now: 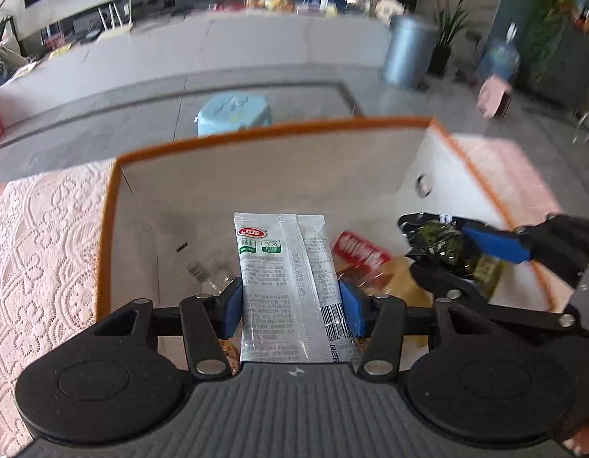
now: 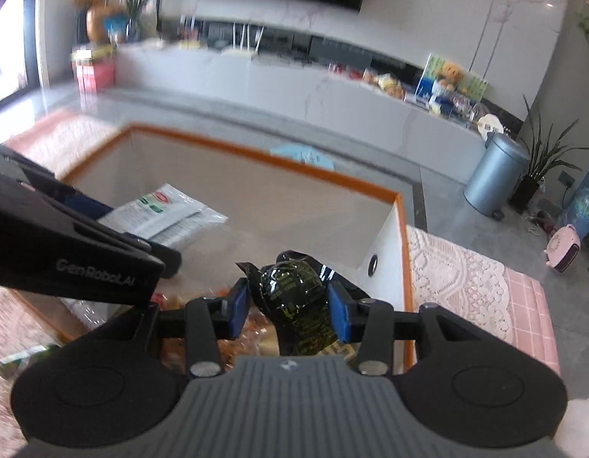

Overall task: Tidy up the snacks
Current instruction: 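Open the left tool to drop the white sachet while the right tool releases the green bag into the box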

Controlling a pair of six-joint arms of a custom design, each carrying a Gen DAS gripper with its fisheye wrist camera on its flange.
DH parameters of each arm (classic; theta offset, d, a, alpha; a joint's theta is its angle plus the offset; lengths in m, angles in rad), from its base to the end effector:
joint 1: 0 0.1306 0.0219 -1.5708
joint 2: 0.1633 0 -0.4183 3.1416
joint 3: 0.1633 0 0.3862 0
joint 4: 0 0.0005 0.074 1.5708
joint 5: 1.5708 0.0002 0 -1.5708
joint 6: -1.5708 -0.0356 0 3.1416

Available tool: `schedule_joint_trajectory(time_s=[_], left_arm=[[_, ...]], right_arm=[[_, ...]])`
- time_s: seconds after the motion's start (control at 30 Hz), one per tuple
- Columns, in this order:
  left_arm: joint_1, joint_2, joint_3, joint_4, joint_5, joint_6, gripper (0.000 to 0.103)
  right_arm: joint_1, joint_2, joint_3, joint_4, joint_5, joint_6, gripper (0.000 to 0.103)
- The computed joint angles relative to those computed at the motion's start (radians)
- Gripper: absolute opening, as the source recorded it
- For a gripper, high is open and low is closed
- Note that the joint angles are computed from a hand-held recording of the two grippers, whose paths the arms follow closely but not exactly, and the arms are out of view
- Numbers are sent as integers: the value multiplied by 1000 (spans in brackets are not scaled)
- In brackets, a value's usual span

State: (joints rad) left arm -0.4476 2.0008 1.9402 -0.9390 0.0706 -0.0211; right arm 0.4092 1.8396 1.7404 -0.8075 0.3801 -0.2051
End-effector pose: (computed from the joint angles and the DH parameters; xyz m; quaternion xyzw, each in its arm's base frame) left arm 0.6300 -0.3058 0.3618 0.2323 0.9304 -0.0927 0.2680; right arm 0.5992 0.2449 0.3878 -0.0333 0.9298 -0.0735 0.3591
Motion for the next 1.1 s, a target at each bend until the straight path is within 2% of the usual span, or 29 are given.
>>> schedule_joint_trajectory(time_s=[0.27,0.4,0.53,0.7,0.9,0.97,1.03,1.1], left_arm=[[-5,87,111,-151,-47,0,60],[-7,118,180,-230,-50,-17,61],[-7,126,196,-253,-62,0,64],[-4,110,181,-234,-55,12,72],[2,55,134,-180,-41,-2,81],[4,30,111,-159,-42,1,82],[7,2,86,-140,-39,6,82],[9,-31,53,-114,-36,14,82]], right_arm=[[-38,136,185,-225,-56,16,42],[-38,155,206,-266,-67,6,43],[-40,166,229,-290,-80,-3,43],[-29,162,236,-307,-58,19,44],[-22,146,251,-326,-22,12,61],[-19,133,251,-329,-18,-4,65],[-14,115,243,-325,0,-11,73],[-9,93,231,-316,18,-14,74]])
